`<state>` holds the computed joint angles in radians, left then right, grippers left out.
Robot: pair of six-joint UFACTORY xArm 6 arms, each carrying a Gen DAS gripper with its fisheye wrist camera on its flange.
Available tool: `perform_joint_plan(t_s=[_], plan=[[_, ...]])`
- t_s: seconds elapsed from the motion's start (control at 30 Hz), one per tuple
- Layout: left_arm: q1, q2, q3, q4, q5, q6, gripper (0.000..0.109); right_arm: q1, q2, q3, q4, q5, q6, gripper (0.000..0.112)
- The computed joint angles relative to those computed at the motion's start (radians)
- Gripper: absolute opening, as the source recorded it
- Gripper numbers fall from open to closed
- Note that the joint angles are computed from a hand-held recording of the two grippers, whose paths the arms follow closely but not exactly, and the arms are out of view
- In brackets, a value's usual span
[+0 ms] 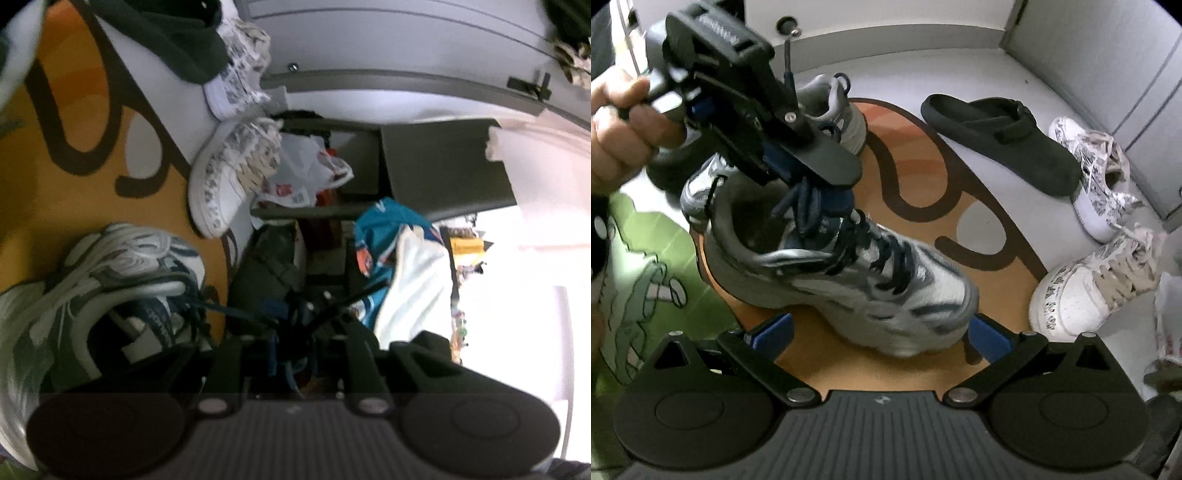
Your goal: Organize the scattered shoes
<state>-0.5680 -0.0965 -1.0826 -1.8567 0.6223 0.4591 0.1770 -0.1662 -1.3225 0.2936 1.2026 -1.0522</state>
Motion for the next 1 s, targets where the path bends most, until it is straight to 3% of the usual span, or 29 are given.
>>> perform_joint_plan(t_s=[0.43, 0.83, 0.9, 1.0], plan=[[-0.007, 0.033, -0.038, -0.005, 0.119, 0.060, 0.016, -0.044, -0.023, 0.011, 0.007, 0.085, -0.138, 0.103], [-0.013, 0.046, -0.053, -0.044, 0.152, 0.097, 0.016, -0.059, -0.010, 0.015, 0.036, 0.195, -0.080, 0.103], [-0.014, 0.046, -0.051, -0.047, 0.147, 0.095, 0.016, -0.061, -0.009, 0.014, 0.043, 0.217, -0.078, 0.101], [-0.014, 0.046, -0.050, -0.036, 0.135, 0.082, 0.016, -0.055, -0.030, 0.045, 0.031, 0.187, -0.061, 0.088]])
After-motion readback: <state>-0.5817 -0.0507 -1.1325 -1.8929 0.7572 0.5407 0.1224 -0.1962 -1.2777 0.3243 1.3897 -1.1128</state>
